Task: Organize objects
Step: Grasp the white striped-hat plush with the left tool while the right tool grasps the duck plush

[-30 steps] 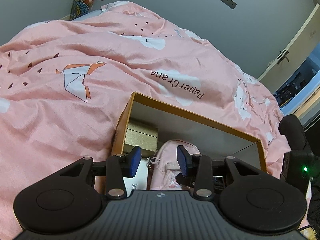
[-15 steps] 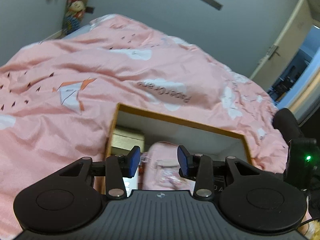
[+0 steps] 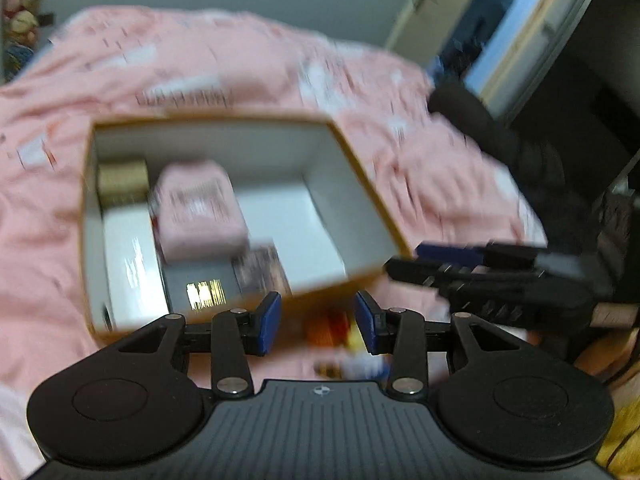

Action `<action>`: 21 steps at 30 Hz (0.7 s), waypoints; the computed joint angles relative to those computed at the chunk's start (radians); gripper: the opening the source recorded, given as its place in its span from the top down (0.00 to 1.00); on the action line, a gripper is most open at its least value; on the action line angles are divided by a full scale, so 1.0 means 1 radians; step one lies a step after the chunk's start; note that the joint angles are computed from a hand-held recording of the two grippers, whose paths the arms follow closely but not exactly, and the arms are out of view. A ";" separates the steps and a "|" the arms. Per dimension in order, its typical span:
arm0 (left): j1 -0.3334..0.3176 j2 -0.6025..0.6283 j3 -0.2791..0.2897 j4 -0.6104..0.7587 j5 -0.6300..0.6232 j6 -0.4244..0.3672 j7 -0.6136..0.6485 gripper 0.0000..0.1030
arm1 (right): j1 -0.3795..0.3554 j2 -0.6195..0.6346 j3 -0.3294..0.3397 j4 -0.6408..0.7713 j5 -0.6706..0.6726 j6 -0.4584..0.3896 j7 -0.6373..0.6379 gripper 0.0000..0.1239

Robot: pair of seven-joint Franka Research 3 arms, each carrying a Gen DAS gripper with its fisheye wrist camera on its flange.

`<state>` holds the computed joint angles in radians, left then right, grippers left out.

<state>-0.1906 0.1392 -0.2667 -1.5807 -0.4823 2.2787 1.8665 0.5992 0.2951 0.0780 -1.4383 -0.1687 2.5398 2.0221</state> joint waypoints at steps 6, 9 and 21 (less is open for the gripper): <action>-0.015 -0.030 -0.003 -0.068 0.046 -0.103 0.044 0.49 | -0.029 -0.116 0.035 -0.185 0.080 -0.056 0.035 0.60; -0.033 -0.032 0.000 -0.093 0.117 -0.135 0.052 0.47 | -0.040 -0.144 0.049 -0.241 0.103 -0.077 0.043 0.61; -0.078 -0.015 -0.006 -0.092 0.271 -0.222 0.017 0.32 | -0.073 -0.176 0.074 -0.309 0.162 -0.063 0.026 0.61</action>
